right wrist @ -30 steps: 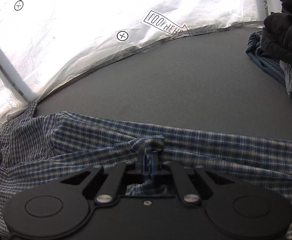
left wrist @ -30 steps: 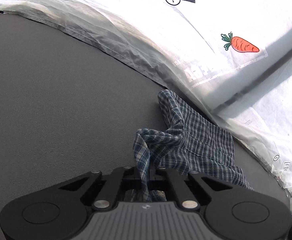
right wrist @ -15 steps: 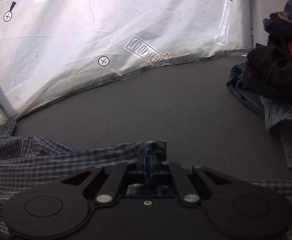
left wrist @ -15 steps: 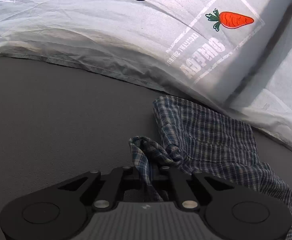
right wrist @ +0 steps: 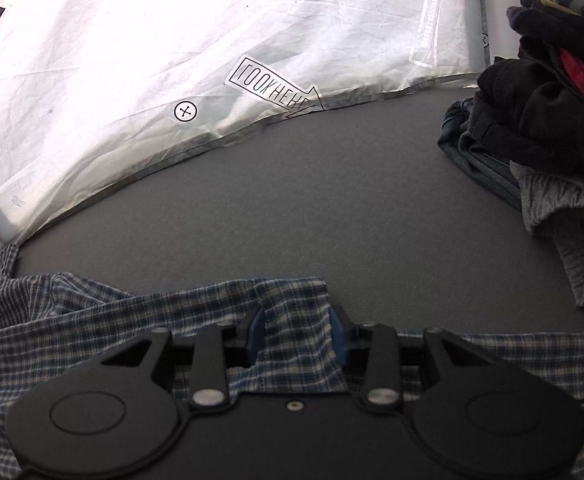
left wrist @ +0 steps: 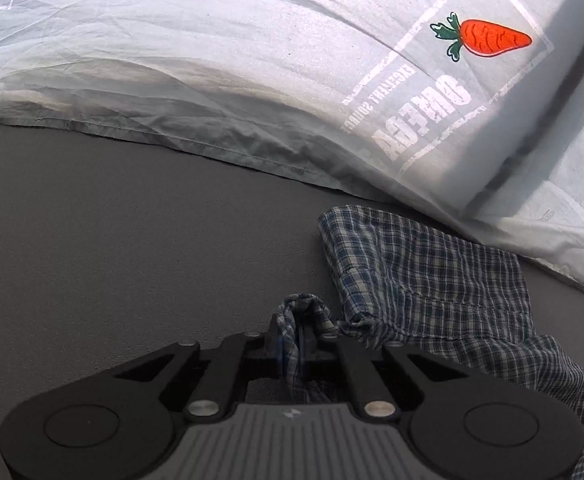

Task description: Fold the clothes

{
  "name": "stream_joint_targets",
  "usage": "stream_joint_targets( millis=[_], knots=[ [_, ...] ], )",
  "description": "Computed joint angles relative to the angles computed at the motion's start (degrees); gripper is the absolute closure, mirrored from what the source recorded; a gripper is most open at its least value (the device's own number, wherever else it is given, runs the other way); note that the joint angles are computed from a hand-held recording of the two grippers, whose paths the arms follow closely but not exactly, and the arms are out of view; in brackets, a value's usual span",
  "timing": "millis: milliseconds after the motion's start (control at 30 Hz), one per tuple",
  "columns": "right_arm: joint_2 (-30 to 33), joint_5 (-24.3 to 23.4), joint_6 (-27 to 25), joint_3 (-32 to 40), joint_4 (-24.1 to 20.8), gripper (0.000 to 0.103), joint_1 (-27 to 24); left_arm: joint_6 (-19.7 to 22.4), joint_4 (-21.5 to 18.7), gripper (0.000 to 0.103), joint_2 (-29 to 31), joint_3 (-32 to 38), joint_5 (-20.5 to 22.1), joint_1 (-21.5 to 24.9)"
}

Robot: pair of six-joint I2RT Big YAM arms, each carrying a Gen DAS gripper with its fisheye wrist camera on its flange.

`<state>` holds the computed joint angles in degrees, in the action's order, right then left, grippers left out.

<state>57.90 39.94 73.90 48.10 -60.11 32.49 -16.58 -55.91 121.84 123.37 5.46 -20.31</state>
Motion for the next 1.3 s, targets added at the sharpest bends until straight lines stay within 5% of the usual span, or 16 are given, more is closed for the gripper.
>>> stream_joint_targets(
  millis=[100, 233, 267, 333, 467, 500, 600, 767, 933, 1033, 1100, 1200, 1300],
  knots=[
    [1.05, 0.96, 0.04, 0.52, -1.81, 0.101, -0.29, -4.89, -1.38, 0.098, 1.77, 2.88, 1.26, 0.74],
    [0.9, 0.02, 0.73, 0.1, -3.04, 0.101, -1.47, -7.79, -7.51, 0.094, 4.79, 9.47, 1.09, 0.65],
    [0.85, -0.21, 0.84, 0.2, -3.63, 0.101, -1.56, -7.44, -9.38, 0.089, 5.63, 11.53, 1.34, 0.64],
    [1.0, 0.01, 1.64, 0.83, -5.2, 0.097, -1.39, -6.23, -11.76, 0.058, 6.21, 13.93, 0.76, 0.5],
    [-0.22, 1.2, 4.44, 1.04, -4.67, 0.069, 0.35, -4.27, -2.9, 0.036, -0.51, 4.23, 0.89, 0.73],
    [-0.42, 1.28, 4.98, 1.1, -4.23, 0.066, 0.79, -4.36, -0.56, 0.026, -2.33, 1.62, 1.09, 0.84],
    [-0.77, 0.13, 6.47, 1.24, -3.86, 0.06, 1.75, -4.43, 5.66, 0.021, -8.11, -6.83, 0.21, 0.83],
    [0.07, -1.38, 8.47, 0.69, -3.5, 0.047, 2.32, 0.11, 7.39, 0.019, -15.82, -18.26, -2.18, -0.35],
    [-0.89, -1.7, 7.44, -0.51, -0.24, 0.045, 1.81, 1.54, 5.82, 0.019, -21.7, -27.52, -3.15, -2.89],
    [-1.17, -2.85, 4.92, -0.93, 1.91, 0.062, 0.92, 2.09, 3.51, 0.019, -23.68, -30.94, -3.42, -4.73],
    [-0.98, -2.97, 3.64, -0.75, 1.96, 0.082, 0.69, 2.06, 2.09, 0.019, -23.96, -32.05, -4.69, -5.76],
    [-2.5, -1.16, 4.0, -1.57, 3.84, 0.095, 1.69, 2.13, 0.69, 0.019, -23.74, -33.09, -6.88, -7.08],
    [-3.71, 1.0, 5.86, -1.67, 4.05, 0.097, 3.17, 4.39, 1.38, 0.016, -23.29, -33.57, -11.05, -8.5]
  ],
)
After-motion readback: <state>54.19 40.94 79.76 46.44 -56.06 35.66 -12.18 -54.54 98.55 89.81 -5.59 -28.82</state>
